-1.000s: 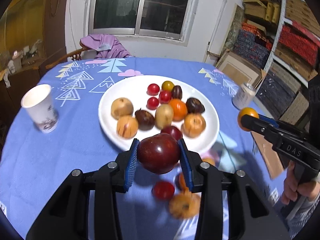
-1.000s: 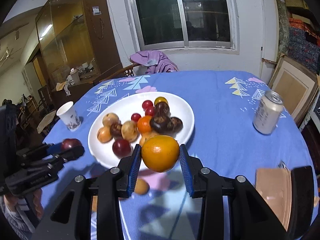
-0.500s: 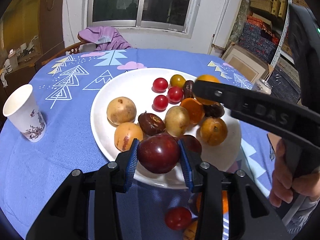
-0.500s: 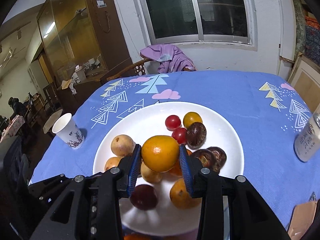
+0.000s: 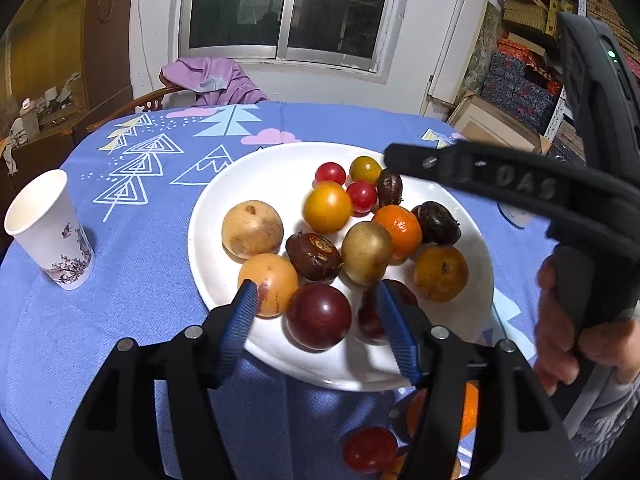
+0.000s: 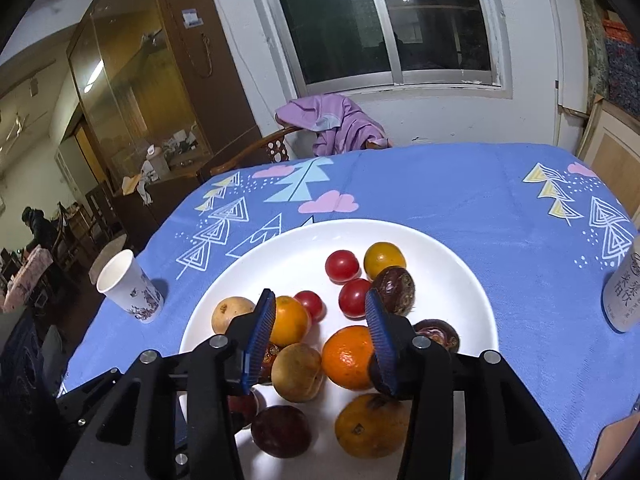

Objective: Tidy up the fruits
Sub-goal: 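Carry both fruits over the white plate and open both tools, then move the left tool to a pale striped persimmon and grasp it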

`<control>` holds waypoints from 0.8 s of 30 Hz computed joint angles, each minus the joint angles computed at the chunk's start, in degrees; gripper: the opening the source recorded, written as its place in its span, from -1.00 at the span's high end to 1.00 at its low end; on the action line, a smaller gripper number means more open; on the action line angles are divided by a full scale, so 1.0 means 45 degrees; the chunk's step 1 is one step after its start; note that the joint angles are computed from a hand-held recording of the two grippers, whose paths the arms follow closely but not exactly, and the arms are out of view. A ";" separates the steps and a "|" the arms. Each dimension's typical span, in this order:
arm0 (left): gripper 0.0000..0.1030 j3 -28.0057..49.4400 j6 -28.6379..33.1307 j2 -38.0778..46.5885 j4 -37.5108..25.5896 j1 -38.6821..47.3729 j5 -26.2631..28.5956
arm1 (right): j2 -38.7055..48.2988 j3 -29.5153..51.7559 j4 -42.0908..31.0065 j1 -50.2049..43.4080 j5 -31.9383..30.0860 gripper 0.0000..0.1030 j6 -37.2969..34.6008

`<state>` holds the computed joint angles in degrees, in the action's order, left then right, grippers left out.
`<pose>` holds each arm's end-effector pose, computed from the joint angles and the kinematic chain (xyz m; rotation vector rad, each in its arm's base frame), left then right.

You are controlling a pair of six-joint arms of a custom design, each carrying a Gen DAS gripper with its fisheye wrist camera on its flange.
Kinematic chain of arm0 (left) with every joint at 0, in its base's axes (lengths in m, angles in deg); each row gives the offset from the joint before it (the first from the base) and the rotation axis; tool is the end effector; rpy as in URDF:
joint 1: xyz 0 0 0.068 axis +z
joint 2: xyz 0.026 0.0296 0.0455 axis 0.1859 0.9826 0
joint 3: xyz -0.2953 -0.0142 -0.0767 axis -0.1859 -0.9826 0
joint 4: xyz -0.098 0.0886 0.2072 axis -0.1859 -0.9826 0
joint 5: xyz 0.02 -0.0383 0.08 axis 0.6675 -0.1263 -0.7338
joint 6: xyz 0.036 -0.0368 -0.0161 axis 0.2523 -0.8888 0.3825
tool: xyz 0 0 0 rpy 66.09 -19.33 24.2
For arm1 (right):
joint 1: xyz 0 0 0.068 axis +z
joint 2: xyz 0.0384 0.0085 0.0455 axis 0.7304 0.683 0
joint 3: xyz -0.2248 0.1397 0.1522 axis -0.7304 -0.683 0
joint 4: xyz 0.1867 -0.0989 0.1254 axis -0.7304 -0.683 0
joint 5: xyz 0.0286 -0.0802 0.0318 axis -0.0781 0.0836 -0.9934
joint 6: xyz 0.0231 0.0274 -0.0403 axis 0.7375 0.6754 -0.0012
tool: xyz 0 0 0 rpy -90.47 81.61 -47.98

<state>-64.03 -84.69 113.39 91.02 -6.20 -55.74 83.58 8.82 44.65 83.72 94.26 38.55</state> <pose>0.2537 -0.0772 0.1303 0.1186 2.3417 -0.2433 0.3253 0.2395 0.1594 -0.2113 2.2426 0.4861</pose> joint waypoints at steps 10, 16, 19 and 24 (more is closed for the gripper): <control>-0.36 -0.2055 -0.0665 -0.3166 -0.0211 -0.0691 -0.0837 | -0.3611 -0.4391 0.1256 0.0328 0.0831 -0.17 0.0296; -0.39 -0.3754 -0.1332 -0.4687 -0.0428 -0.2455 -0.2370 | -0.5196 -0.7640 0.2933 0.1180 0.2221 -0.27 0.0777; -0.41 -0.4413 -0.2060 -0.4958 -0.0379 -0.3933 -0.3331 | -0.5487 -0.8989 0.3936 0.1206 0.2156 -0.32 0.1268; -0.49 -0.4715 -0.2939 -0.4190 -0.0019 -0.6596 -0.5199 | -0.5622 -0.9820 0.4727 0.0825 0.1665 -0.36 0.1680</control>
<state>-85.25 -97.91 94.54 90.93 -35.88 -79.13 58.28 -35.37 65.92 87.43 101.75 46.11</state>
